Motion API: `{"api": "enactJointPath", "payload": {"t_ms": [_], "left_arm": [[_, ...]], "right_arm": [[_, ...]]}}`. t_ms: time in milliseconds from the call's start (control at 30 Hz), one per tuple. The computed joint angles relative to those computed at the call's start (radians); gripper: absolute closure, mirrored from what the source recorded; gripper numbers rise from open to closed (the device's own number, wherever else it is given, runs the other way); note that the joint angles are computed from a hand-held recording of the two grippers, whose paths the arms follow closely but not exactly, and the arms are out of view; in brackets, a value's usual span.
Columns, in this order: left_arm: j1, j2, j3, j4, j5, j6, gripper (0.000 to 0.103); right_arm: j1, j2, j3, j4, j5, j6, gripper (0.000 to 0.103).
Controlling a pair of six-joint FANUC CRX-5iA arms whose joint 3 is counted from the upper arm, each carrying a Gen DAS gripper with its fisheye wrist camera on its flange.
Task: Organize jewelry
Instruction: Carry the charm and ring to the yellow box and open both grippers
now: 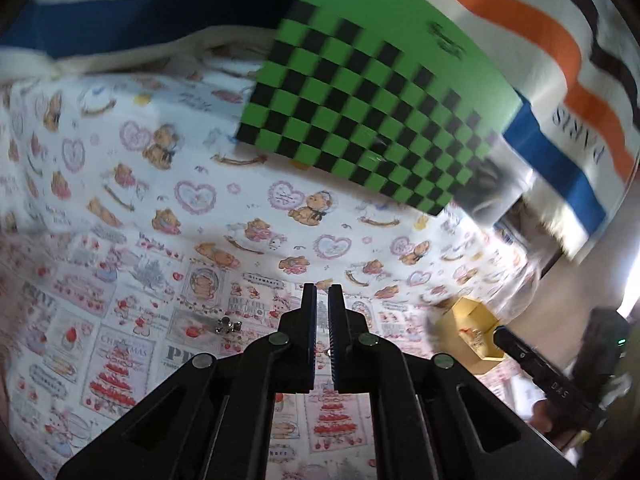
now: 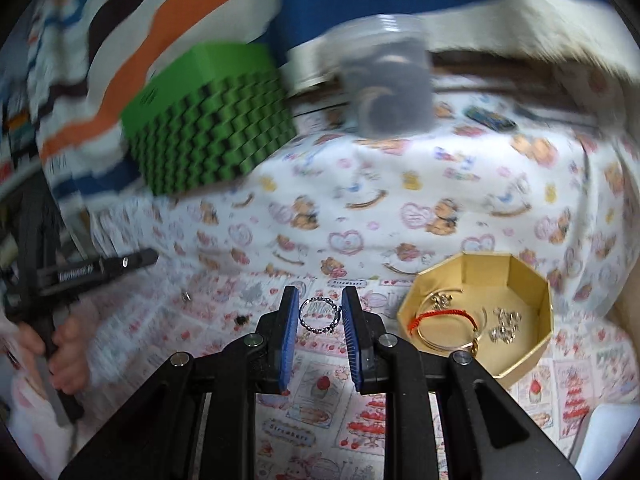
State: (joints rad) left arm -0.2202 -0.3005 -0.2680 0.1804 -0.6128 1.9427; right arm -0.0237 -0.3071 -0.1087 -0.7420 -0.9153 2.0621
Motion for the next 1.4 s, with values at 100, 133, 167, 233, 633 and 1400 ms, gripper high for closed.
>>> {"api": "enactJointPath", "payload": {"t_ms": [100, 133, 167, 233, 633, 1400], "left_arm": [[0.045, -0.009, -0.063, 0.155, 0.021, -0.097, 0.099], [0.056, -0.011, -0.084, 0.213, 0.027, -0.131, 0.099], [0.064, -0.009, -0.105, 0.268, 0.033, -0.165, 0.099], [0.069, -0.001, -0.096, 0.241, 0.019, -0.131, 0.099], [0.119, 0.067, -0.067, 0.162, -0.067, -0.020, 0.083], [0.005, 0.123, 0.008, 0.207, -0.078, -0.132, 0.089]], "right_arm": [[-0.090, 0.037, 0.040, -0.090, -0.081, 0.013, 0.079], [-0.108, 0.046, 0.049, -0.107, -0.098, 0.013, 0.079], [-0.128, 0.056, 0.059, -0.126, -0.116, 0.014, 0.079], [-0.176, 0.080, 0.083, -0.178, -0.160, 0.012, 0.079], [-0.203, 0.110, 0.111, -0.194, -0.214, -0.025, 0.079], [-0.216, 0.135, 0.136, -0.118, -0.180, -0.149, 0.079]]}}
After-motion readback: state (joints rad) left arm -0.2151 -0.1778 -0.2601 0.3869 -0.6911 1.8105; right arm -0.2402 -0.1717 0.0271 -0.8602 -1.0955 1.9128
